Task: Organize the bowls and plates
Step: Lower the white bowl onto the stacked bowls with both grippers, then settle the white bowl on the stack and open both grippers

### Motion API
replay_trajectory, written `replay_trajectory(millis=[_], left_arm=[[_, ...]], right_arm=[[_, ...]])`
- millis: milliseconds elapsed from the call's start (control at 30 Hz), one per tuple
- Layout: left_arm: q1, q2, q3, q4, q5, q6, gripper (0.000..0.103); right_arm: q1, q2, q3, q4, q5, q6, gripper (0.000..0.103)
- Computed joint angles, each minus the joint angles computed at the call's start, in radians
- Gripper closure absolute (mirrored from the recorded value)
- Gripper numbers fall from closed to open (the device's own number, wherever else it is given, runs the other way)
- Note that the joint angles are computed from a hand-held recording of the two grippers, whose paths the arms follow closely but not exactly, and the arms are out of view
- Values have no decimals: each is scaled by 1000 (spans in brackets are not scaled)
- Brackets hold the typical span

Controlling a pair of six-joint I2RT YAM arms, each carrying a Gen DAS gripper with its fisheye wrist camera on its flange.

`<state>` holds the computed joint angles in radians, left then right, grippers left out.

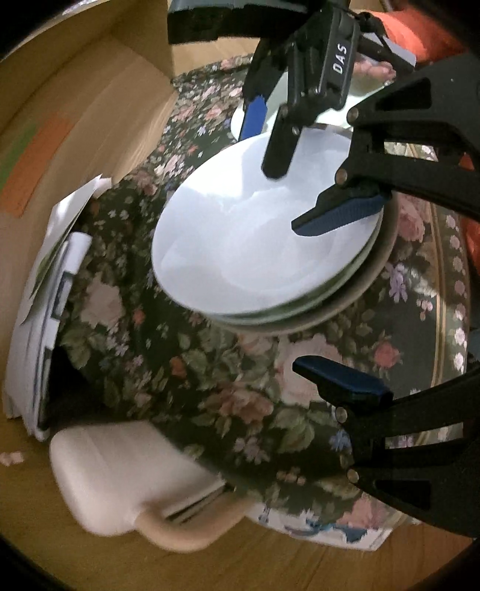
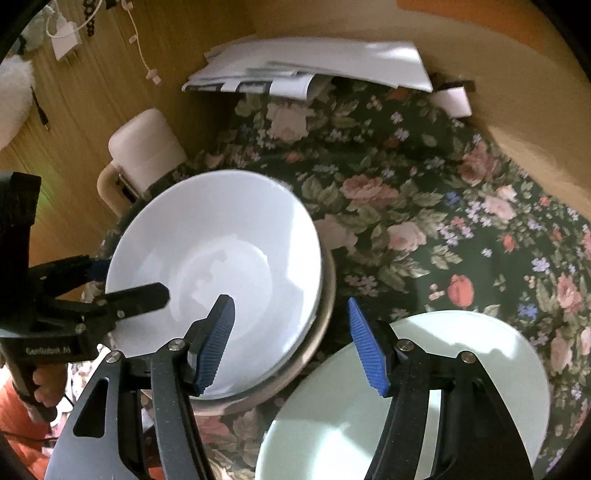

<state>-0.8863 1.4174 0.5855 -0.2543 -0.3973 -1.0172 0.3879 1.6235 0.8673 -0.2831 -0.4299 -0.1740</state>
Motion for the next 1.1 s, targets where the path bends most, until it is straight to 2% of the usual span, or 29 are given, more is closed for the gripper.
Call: replay_trajectory(millis=[100,167,300,367,433,567,633,800,1100], left_arm=[[17,15,-13,51,33,26,38],[29,30,-14,69,47,37,46],[60,43,-37,132,99,57,54],[59,45,-41,148,94,64,57],[45,53,-35,144,69,58,57],[21,65,-35,151,23,45,57],[10,74,-29,147,-1,31,57],[-20,98,-2,117,-63,-19,57],[-32,102,47,40,-95,-55,56]], right_arm=[[-2,28,23,-27,-33,-2,44],[5,36,28,-31,-36,0,48],[25,46,31,-21,-12,16,49],[29,54,38,-23,-8,23,49],[35,58,41,-21,3,23,50],[63,49,12,34,74,23,60],[54,56,21,27,64,37,62],[24,80,52,0,36,57,73],[8,51,24,30,6,96,74]])
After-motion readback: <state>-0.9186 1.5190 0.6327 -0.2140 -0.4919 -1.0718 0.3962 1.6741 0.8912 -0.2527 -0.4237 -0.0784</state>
